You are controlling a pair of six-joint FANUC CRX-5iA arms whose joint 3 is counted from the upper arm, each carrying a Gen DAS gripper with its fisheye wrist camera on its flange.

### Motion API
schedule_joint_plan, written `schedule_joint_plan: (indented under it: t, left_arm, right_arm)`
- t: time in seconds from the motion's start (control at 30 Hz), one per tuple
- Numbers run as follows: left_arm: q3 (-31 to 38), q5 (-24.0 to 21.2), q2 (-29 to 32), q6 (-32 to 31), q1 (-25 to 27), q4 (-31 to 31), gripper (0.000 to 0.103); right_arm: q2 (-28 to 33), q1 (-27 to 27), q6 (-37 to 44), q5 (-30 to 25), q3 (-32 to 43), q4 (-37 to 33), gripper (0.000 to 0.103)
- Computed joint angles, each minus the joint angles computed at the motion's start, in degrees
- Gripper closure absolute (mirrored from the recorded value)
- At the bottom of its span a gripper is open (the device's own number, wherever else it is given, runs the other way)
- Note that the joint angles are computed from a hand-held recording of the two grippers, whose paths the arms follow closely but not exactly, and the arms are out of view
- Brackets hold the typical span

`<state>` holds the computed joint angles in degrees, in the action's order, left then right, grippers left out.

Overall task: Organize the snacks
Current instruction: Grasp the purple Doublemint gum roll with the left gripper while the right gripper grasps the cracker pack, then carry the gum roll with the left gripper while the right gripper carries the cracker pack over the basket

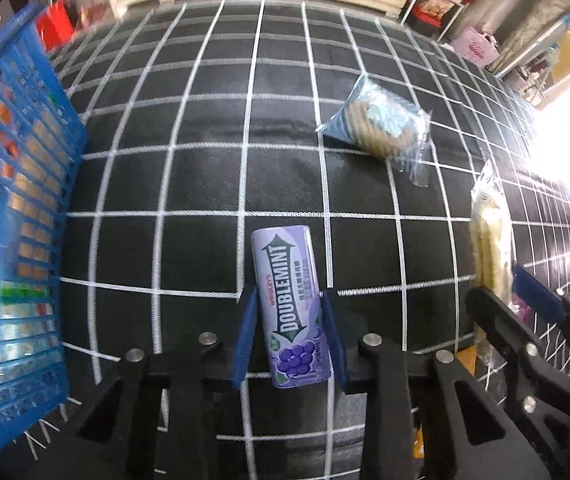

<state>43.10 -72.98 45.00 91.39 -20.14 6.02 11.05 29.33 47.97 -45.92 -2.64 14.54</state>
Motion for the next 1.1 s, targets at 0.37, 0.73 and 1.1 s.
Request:
schedule_joint_plan:
  t: [0.37, 0.73, 1.1]
  left_arm:
    - [-17.86, 9.39, -15.18, -10.55, 3.83, 7.65, 0.073]
    - [-27.37, 13.74, -26.15, -22.97, 10.51, 15.03, 0.073]
    - [-28.05, 14.48, -29.08, -27.82, 17.92, 14.14, 0.073]
  right_arm:
    - [-3.58, 8.06, -9.05, -7.99, 0.58, 10.66, 0.053]
    - [-0.33, 12.70, -8.75, -11.53, 7.72, 13.95, 0.053]
    - [9.08, 13.32, 0.83, -13.30, 21.89, 9.20, 0.053]
